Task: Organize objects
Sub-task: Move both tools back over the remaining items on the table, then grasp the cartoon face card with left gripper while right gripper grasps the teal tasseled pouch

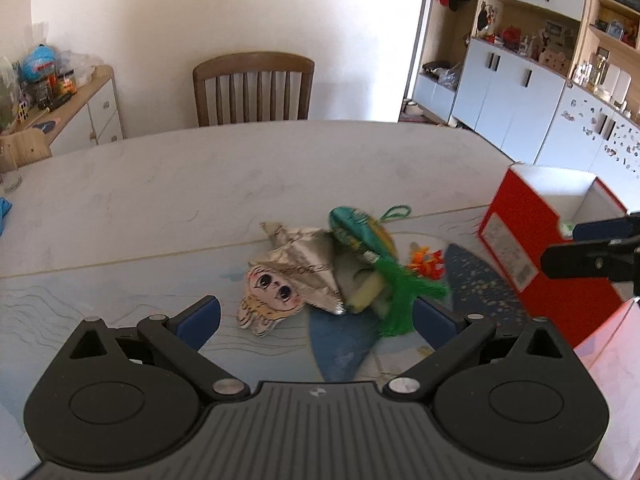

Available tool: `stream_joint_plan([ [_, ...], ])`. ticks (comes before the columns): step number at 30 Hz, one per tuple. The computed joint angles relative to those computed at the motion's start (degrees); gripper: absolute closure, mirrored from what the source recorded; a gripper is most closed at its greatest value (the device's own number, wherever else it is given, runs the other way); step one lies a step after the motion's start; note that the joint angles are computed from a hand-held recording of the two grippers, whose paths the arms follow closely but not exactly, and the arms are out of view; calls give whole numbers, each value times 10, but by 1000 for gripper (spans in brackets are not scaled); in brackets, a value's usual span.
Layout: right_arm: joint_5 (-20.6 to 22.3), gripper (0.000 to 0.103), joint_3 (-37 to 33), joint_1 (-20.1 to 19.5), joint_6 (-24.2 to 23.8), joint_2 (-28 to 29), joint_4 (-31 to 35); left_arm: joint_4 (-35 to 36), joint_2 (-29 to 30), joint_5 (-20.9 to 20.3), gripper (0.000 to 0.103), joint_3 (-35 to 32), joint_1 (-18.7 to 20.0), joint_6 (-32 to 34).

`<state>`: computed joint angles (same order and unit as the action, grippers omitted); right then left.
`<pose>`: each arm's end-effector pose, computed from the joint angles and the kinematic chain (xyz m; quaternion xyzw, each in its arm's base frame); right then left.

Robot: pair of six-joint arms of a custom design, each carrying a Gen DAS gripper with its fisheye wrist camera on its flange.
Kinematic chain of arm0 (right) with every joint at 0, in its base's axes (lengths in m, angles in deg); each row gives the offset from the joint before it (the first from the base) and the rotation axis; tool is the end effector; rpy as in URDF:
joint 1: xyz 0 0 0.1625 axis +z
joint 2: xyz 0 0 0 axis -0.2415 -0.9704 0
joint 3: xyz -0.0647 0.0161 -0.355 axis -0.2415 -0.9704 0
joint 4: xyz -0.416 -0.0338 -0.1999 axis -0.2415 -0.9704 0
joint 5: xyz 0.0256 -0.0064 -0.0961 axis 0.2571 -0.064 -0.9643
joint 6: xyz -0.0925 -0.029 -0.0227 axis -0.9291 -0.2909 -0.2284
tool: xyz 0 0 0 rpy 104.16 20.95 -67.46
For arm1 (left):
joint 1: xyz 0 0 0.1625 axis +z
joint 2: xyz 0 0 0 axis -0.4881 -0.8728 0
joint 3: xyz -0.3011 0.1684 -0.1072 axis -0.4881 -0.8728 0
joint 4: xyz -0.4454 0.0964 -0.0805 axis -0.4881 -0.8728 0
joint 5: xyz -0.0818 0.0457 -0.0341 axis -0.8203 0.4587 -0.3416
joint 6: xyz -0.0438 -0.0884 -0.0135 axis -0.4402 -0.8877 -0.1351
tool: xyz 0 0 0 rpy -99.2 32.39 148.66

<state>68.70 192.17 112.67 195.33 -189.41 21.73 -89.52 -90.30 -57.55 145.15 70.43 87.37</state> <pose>0.1098 -0.2440 0.1565 0.0333 -0.8663 0.3858 0.3155 -0.1937 -0.4010 0.0427 0.4521 0.8584 -0.1871 0.1543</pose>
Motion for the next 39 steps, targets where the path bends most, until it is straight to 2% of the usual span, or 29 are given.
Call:
stream_joint_plan([
  [6,-11,7,-42,-21,-36,67,-23,-23,52,7,0,-31,34,40],
  [13,-49,9,-95,-60,-79,144,-23,-41,107,8,0,-70,62,82],
  [17,-64,14,-127,-83,-95,186,-13,-42,130,7,0,-91,77,89],
  [24,-78,21,-157,-105,-120,232,-12,-40,151,3,0,-108,93,94],
  [31,-90,25,-184,-116,-144,268,-3,-72,163,3,1,-102,97,114],
  [34,-94,27,-197,-118,-152,283,3,-75,160,-14,2,-100,100,113],
  [37,-100,30,-202,-123,-154,290,5,-75,154,-27,10,-95,101,119],
  [39,-112,33,-205,-128,-149,290,12,-80,152,-29,20,-90,99,120],
])
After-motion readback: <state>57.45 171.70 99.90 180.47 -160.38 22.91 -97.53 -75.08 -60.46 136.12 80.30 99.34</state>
